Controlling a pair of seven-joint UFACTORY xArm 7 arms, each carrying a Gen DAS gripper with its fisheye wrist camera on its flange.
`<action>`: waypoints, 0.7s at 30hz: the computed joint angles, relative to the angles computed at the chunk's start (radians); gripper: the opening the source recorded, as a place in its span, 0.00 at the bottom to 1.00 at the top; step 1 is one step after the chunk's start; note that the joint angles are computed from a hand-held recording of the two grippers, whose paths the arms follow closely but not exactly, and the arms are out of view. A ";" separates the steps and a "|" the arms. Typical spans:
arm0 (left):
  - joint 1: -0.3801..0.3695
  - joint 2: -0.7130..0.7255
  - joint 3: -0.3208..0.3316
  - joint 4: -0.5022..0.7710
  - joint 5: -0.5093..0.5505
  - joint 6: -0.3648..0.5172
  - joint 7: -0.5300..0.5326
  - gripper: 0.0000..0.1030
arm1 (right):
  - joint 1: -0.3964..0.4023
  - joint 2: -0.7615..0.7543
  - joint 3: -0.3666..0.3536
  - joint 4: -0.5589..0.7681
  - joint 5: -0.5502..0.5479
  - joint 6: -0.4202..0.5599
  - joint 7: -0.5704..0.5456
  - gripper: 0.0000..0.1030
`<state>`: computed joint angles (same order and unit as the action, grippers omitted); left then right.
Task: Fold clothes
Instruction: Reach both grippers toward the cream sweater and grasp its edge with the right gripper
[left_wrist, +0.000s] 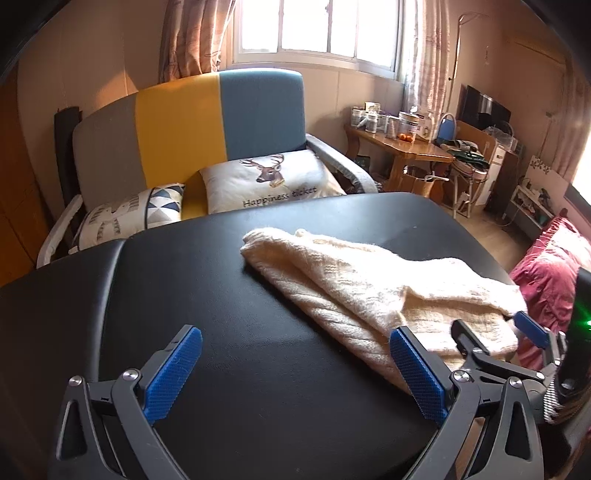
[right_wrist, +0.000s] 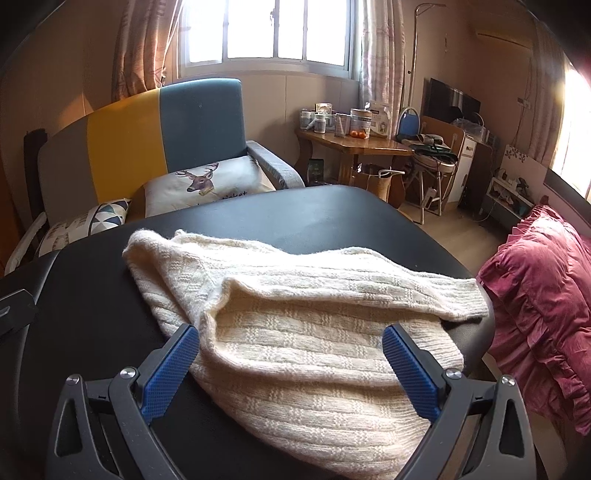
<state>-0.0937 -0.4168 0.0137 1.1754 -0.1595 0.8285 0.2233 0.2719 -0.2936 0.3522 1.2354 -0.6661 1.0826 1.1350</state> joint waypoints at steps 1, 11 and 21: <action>0.000 0.000 0.000 -0.001 0.002 -0.004 0.005 1.00 | 0.001 0.002 0.000 0.003 0.000 0.003 -0.004 0.98; 0.000 -0.033 0.015 -0.067 -0.004 -0.032 0.031 1.00 | 0.014 0.027 0.015 0.026 -0.025 0.058 -0.007 0.98; 0.000 0.028 0.186 -0.064 -0.271 0.191 0.207 1.00 | 0.084 -0.091 -0.140 -0.189 0.291 -0.354 -0.300 0.98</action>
